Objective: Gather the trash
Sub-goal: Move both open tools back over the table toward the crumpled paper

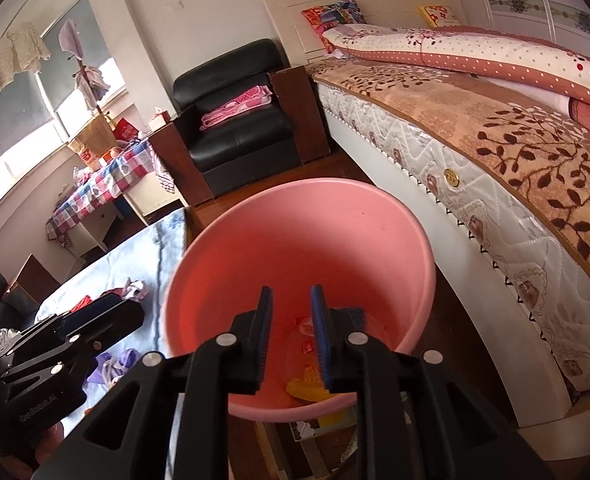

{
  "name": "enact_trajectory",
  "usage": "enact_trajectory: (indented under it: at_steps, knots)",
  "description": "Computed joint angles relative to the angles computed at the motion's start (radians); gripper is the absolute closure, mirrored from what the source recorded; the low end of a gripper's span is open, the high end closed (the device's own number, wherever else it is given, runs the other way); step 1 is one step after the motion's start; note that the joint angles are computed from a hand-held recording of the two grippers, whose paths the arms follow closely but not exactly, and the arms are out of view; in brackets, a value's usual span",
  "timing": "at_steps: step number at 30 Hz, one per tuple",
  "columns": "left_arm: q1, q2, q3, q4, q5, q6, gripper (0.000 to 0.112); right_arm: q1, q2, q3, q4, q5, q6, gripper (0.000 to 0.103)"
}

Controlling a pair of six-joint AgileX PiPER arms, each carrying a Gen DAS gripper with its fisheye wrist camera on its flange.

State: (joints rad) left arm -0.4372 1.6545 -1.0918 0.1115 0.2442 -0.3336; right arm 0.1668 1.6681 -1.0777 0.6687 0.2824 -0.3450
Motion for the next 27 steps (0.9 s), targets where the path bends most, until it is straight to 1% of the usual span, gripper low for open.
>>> enact_trajectory:
  at_steps: [2, 9, 15, 21, 23, 27]
  knots:
    - [0.007, -0.026, 0.024, -0.003, -0.004, -0.003, 0.070, 0.013, -0.018, 0.010, 0.000, -0.004, -0.005, 0.073]
    - [0.044, -0.148, 0.124, 0.039, -0.008, -0.055, 0.070, 0.094, -0.080, 0.030, -0.057, -0.011, 0.027, 0.073]
    - [0.083, -0.279, 0.225, 0.193, -0.007, -0.202, 0.070, 0.176, -0.100, 0.037, -0.123, -0.011, 0.098, 0.072]
    - [0.175, -0.395, 0.306, 0.070, 0.001, -0.078, 0.070, 0.266, -0.094, 0.026, -0.240, -0.006, 0.215, 0.071]
    - [0.218, -0.435, 0.339, 0.008, 0.004, -0.014, 0.070, 0.293, -0.090, 0.021, -0.266, -0.004, 0.242, 0.071]
    - [0.292, -0.495, 0.399, -0.060, 0.012, 0.070, 0.070, 0.342, -0.081, 0.019, -0.308, -0.004, 0.287, 0.071]
